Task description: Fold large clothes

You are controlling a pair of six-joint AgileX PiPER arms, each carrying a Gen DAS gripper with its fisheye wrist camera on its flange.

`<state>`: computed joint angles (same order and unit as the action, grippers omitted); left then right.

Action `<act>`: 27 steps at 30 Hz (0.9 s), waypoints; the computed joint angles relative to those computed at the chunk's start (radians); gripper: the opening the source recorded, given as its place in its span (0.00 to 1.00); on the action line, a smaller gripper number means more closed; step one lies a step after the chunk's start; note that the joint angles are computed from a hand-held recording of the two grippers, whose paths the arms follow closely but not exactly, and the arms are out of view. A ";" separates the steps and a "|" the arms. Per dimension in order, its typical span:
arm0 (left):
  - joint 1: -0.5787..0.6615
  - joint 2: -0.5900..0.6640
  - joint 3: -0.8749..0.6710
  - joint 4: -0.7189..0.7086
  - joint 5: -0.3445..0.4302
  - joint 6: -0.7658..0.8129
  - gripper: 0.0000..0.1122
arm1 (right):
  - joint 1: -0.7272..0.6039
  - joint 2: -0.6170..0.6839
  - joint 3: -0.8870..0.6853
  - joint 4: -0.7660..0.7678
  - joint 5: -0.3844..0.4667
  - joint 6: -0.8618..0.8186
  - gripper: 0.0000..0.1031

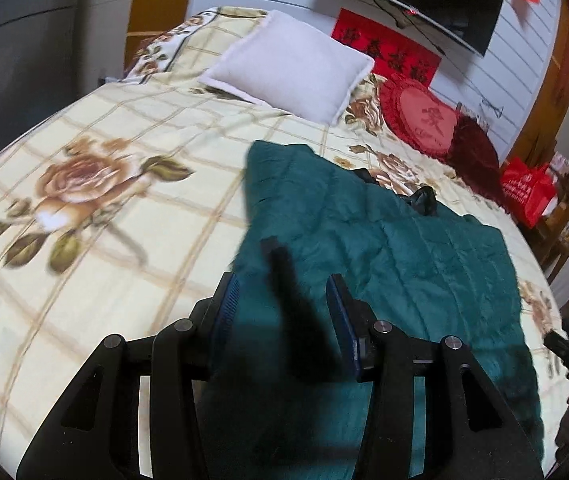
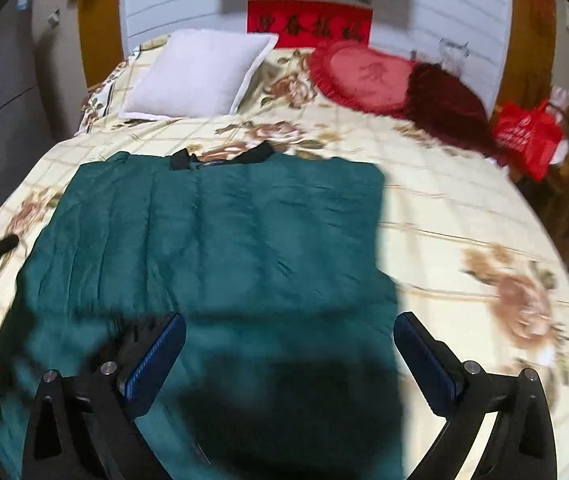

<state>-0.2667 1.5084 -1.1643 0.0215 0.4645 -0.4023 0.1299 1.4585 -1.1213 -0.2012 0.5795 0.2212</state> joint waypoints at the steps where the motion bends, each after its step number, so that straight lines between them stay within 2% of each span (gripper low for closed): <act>1: 0.012 -0.039 0.039 -0.020 0.001 0.018 0.40 | -0.038 -0.060 0.050 0.066 0.001 -0.082 1.00; 2: 0.026 -0.087 0.087 -0.043 0.003 0.043 0.45 | -0.082 -0.128 0.109 0.137 0.004 -0.164 1.00; 3: 0.039 -0.131 0.132 -0.067 0.008 0.071 0.56 | -0.136 -0.211 0.183 0.203 0.011 -0.241 1.00; 4: 0.051 -0.168 0.170 -0.091 0.012 0.101 0.60 | -0.173 -0.258 0.230 0.239 0.012 -0.286 1.00; 8: 0.110 -0.313 0.309 -0.214 0.036 0.263 0.61 | -0.388 -0.450 0.426 0.473 0.076 -0.568 1.00; 12: 0.118 -0.432 0.410 -0.153 0.071 0.256 0.61 | -0.586 -0.559 0.584 0.706 0.159 -0.857 1.00; 15: 0.099 -0.502 0.472 -0.119 0.074 0.251 0.61 | -0.727 -0.588 0.680 0.857 0.203 -1.045 1.00; 17: 0.071 -0.534 0.506 -0.110 0.082 0.257 0.61 | -0.750 -0.572 0.716 0.906 0.202 -1.081 1.00; 21: 0.016 -0.575 0.570 -0.090 0.088 0.229 0.61 | -0.850 -0.571 0.738 0.990 0.277 -1.232 1.00; 24: 0.042 -0.581 0.601 -0.159 0.090 0.273 0.61 | -0.898 -0.594 0.757 1.012 0.318 -1.296 1.00; 27: 0.118 -0.550 0.618 -0.347 0.116 0.443 0.62 | -0.932 -0.636 0.780 1.016 0.351 -1.343 1.00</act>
